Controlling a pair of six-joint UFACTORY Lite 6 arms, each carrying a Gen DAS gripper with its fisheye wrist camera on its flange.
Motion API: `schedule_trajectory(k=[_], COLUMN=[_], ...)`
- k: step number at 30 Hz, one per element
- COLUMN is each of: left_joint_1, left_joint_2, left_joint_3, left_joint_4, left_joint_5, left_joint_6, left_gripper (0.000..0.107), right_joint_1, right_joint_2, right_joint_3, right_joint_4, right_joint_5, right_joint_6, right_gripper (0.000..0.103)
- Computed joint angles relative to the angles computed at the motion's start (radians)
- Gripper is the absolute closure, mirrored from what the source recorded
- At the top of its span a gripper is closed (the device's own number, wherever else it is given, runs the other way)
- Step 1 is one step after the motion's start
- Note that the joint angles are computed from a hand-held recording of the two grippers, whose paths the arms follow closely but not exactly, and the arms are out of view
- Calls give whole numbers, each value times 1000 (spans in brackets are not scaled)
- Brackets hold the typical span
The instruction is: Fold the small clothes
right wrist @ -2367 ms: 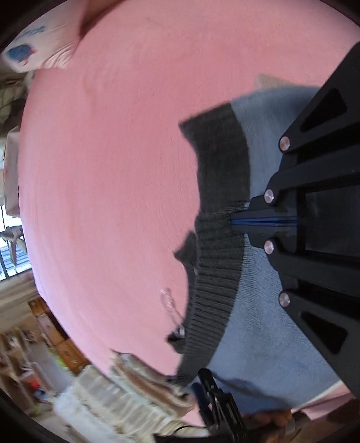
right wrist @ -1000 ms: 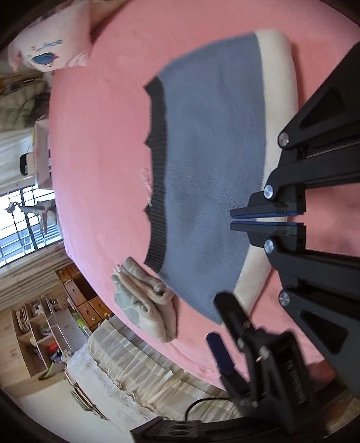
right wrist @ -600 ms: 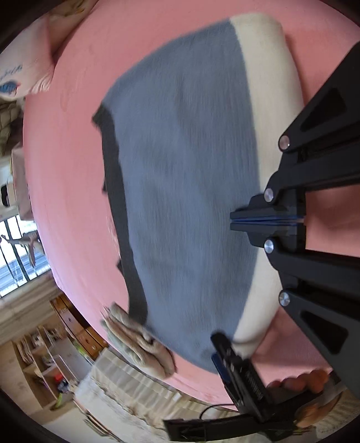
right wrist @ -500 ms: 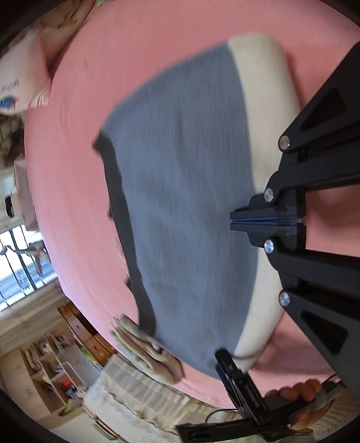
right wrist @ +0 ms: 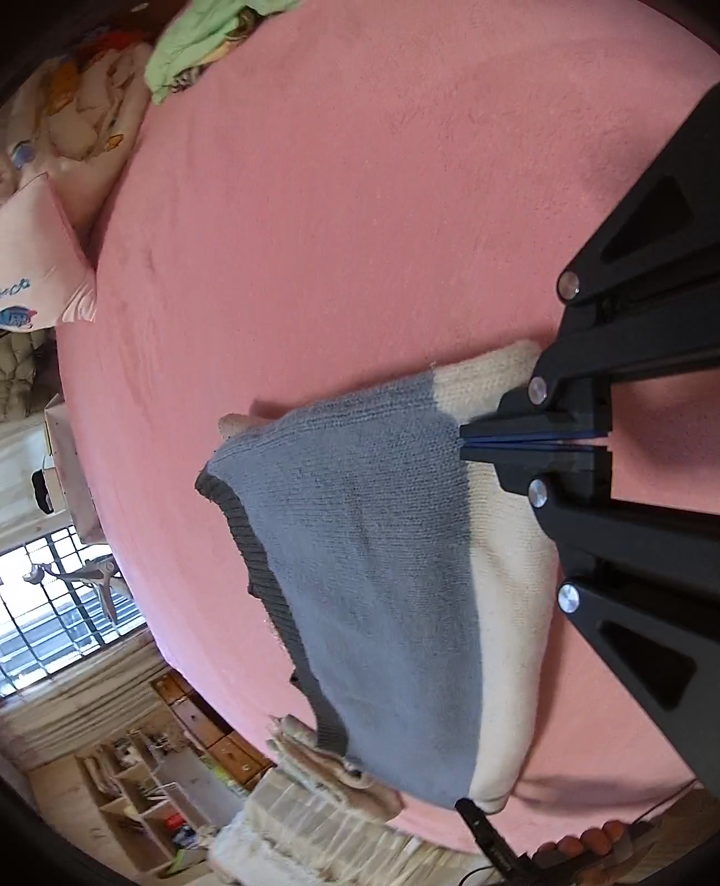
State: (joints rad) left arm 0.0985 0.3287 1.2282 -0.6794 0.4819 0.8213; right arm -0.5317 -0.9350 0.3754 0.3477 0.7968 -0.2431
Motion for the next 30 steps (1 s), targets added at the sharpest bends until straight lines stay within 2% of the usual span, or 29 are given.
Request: schedule_trajectory(k=[4,6,7,10,12,18,23,27,28,30], left_joint_1=[8,10,29,90,112,97,102,87,87,90], left_joint_2=[-18,-17,1,73,94,91,104,59,31,-33], left_joint_3=[-26,-26,-7,58,71,37,56,70,68,59], left_joint_4=[35,119,121,54,27,28,47,157,169,192], left_joint_5=[-34,-76,-63,13,28,-22,-1,26,40,74], left_joint_6=[-28,-125,-137,-99,-78,-69,-106,-223,-235,-258], left_gripper=[51,49,49,39,39,37,36,37,37,37], right_joint_1=[-44,-54,-53,-40,-17,-2,39,22,27,84], right_joint_2=[-42,-65,-73,-87,-88,-84,-59,-63,-76,-106], right_joint_3=[-8,-14,-16,-23,-26,-39,-40,45,65,121], right_joint_4=[10,-3,-10,-41,-65,-89,-130,-100,-104,-147], right_joint_5=[28,37,40,45,37,17,-5,94,116,163], right_joint_6=[-17,-13,-9,8,37,65,125,122,133,204], right_gripper=[103,103,103,103,103,103,103,103,100,100])
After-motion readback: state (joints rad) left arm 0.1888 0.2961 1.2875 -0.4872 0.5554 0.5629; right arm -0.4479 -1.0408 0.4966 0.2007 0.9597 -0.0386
